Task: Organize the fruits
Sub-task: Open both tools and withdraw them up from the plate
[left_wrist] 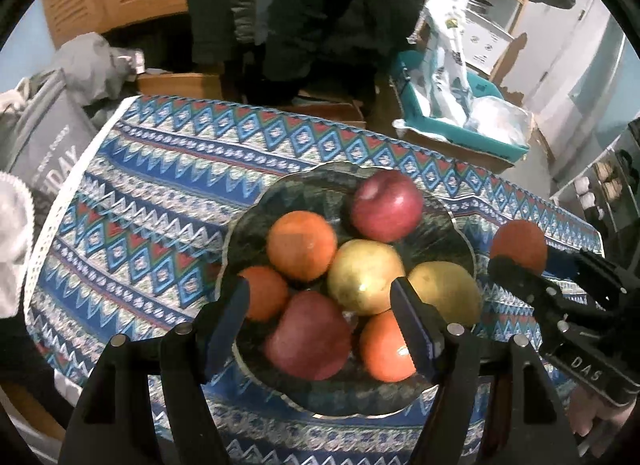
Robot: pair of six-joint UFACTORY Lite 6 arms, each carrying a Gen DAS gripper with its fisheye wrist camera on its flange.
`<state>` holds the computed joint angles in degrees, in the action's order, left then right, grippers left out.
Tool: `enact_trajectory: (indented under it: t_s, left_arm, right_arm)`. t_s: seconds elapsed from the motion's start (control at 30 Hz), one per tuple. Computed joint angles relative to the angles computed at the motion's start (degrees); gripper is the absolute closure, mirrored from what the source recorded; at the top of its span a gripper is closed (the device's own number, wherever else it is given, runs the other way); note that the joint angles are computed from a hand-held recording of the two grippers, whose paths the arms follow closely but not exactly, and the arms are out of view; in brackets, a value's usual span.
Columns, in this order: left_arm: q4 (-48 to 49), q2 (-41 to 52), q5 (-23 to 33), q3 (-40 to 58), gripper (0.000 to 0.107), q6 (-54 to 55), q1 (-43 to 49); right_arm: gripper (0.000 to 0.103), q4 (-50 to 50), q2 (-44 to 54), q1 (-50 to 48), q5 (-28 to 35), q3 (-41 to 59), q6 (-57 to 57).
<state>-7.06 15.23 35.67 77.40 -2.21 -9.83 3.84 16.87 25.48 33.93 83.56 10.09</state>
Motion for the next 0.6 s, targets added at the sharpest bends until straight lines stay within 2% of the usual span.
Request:
enact_trajectory:
  t_s: [0.37, 0.6]
  left_arm:
    - [0.4, -7.4, -1.1, -9.0, 0.033, 0.7, 4.7]
    - [-0.7, -9.4, -1.1, -10.8, 0.03, 2.1, 6.4]
  right_arm:
    - [0.058, 4.6, 5.3, 4.8, 0.0, 3.1, -2.0]
    - [0.057, 8.6, 8.2, 4.7, 0.7, 5.9, -3.7]
